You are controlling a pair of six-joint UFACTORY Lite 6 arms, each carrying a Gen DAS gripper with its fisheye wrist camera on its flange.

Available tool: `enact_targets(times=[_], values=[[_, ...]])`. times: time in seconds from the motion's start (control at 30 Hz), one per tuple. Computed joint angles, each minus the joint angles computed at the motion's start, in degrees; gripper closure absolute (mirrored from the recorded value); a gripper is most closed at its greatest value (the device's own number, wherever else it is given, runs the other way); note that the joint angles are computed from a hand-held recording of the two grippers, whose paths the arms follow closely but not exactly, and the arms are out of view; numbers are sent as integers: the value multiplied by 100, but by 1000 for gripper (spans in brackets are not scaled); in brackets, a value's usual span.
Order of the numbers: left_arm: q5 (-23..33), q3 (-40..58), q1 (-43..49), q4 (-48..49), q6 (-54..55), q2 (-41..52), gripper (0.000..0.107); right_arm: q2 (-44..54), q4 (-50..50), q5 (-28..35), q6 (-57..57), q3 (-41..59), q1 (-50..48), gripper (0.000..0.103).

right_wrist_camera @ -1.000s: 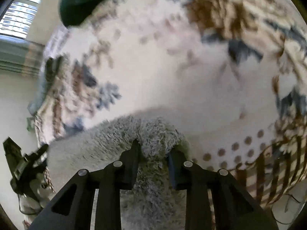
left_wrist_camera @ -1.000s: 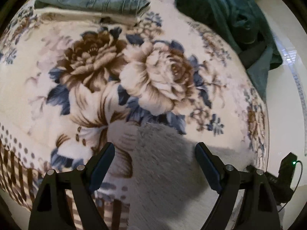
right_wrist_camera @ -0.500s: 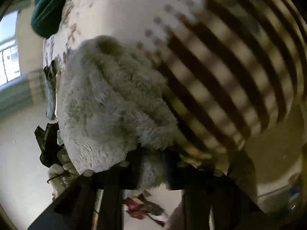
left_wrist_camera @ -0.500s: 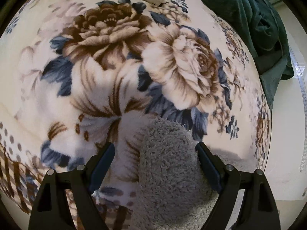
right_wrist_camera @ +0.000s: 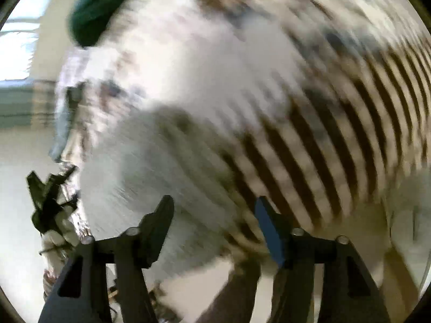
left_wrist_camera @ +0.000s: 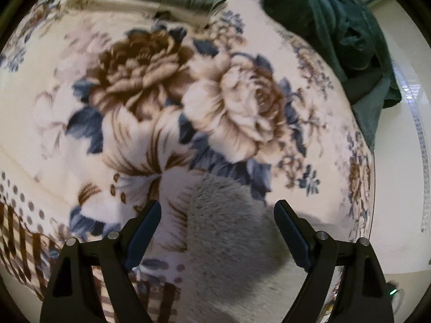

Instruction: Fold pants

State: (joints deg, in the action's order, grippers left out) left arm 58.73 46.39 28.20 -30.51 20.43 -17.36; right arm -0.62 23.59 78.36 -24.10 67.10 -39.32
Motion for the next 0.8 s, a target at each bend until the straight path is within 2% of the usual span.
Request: enact_targets(times=[0.13,0.2,0.3,0.4,0.5,0.57,0.6,0.63,0.8], values=[[-222,53,-480,141,-154,-89,22,1063,410,-755,375,868,1686,37],[-513,-44,-822,328,-288,49,22,1577,276,-1220,626,1143,2390,37],[-973,-322,-1060,679,-490,369,22,2282,-207,-1770,946,1370,2648,41],[-1123,-589,-749,376,-137,647,20,2878,-323,-2015,1132,1542,2468,41],[-1117,-746,-382,-107,268,882,20,3272,206,-1648,822,1677,2044,39],[-1016,-766,-296,-178,312,790,20,3256,430,-1184,649,1847,1753,34],[-899,-746,-254,-186,275,705,20,3172,500,-1064,585,1842,1638,25],[-658,-696,-106,-261,279,554,20,2965,579,-962,456,1742,1465,20],[692,-605,835,-509,474,-692,20,1424,186,-323,230,469,327,20]])
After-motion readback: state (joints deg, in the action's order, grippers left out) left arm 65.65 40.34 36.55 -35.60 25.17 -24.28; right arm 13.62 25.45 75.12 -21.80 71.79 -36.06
